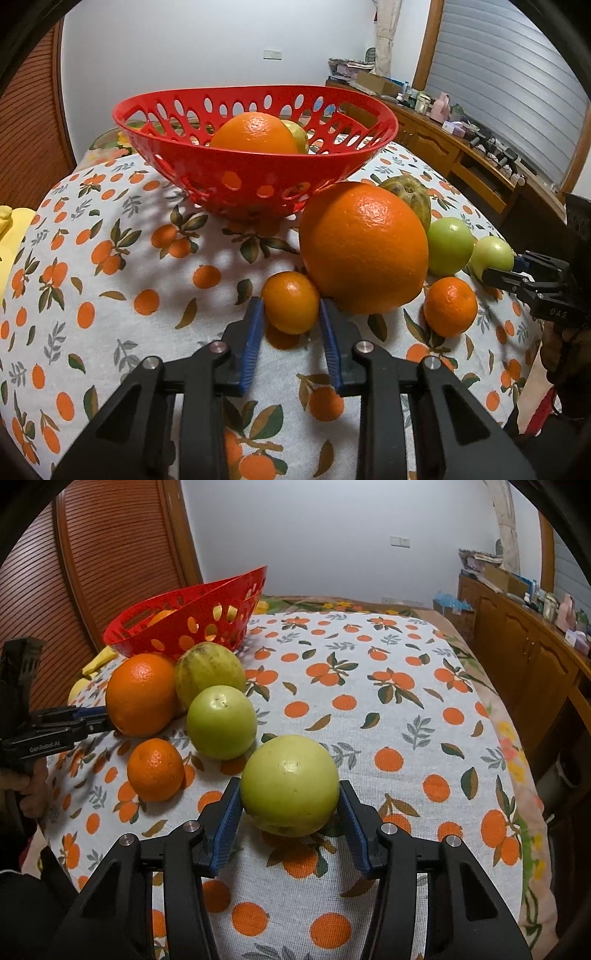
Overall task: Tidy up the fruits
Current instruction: 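Close the right tool on the pale green fruit while the left tool grasps a tangerine, then lift both held fruits and carry them toward the red basket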
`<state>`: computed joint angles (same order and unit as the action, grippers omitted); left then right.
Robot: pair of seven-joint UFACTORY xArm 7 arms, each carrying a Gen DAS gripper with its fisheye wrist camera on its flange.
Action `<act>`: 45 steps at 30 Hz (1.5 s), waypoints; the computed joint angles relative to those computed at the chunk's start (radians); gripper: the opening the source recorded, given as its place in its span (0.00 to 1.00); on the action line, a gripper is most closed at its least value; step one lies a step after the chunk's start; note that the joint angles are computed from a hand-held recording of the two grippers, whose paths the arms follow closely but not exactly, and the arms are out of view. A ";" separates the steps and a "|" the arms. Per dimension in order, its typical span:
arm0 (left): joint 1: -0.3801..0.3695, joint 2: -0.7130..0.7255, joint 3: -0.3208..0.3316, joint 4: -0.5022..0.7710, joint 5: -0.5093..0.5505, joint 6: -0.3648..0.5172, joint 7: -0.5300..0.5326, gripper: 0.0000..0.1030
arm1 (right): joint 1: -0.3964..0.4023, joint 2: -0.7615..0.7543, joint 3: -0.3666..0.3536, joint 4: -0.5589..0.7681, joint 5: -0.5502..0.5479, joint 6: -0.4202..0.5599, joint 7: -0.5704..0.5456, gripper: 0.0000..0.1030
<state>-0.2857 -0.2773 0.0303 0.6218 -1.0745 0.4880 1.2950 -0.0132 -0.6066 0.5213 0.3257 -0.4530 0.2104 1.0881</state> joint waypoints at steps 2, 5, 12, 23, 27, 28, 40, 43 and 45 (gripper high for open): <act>0.004 -0.008 0.006 -0.005 -0.004 0.005 0.005 0.27 | -0.003 -0.003 0.007 0.001 -0.001 0.004 0.007 0.50; 0.011 -0.024 0.016 -0.013 -0.007 0.016 0.010 0.27 | -0.006 -0.009 0.009 0.000 -0.004 0.001 0.015 0.50; 0.018 -0.067 0.037 -0.020 -0.016 0.036 0.013 0.27 | -0.006 -0.026 0.011 0.019 -0.008 -0.003 0.006 0.50; 0.008 -0.132 0.065 -0.001 -0.036 0.057 0.017 0.27 | -0.058 -0.023 0.039 0.084 -0.022 -0.038 -0.023 0.50; 0.005 -0.136 0.072 0.015 -0.043 0.058 0.022 0.27 | -0.088 -0.007 0.055 0.118 -0.025 -0.053 -0.035 0.50; 0.005 -0.133 0.074 0.022 -0.046 0.058 0.026 0.27 | -0.098 -0.001 0.061 0.131 -0.029 -0.056 -0.039 0.50; 0.015 -0.067 0.059 0.095 -0.060 0.024 0.029 0.27 | -0.192 0.086 0.121 0.268 -0.070 -0.095 -0.076 0.50; 0.019 -0.048 0.052 0.111 -0.064 0.017 0.030 0.27 | -0.220 0.115 0.144 0.309 -0.089 -0.103 -0.077 0.50; 0.024 -0.030 0.047 0.128 -0.063 0.016 0.026 0.27 | -0.242 0.134 0.163 0.334 -0.106 -0.106 -0.073 0.50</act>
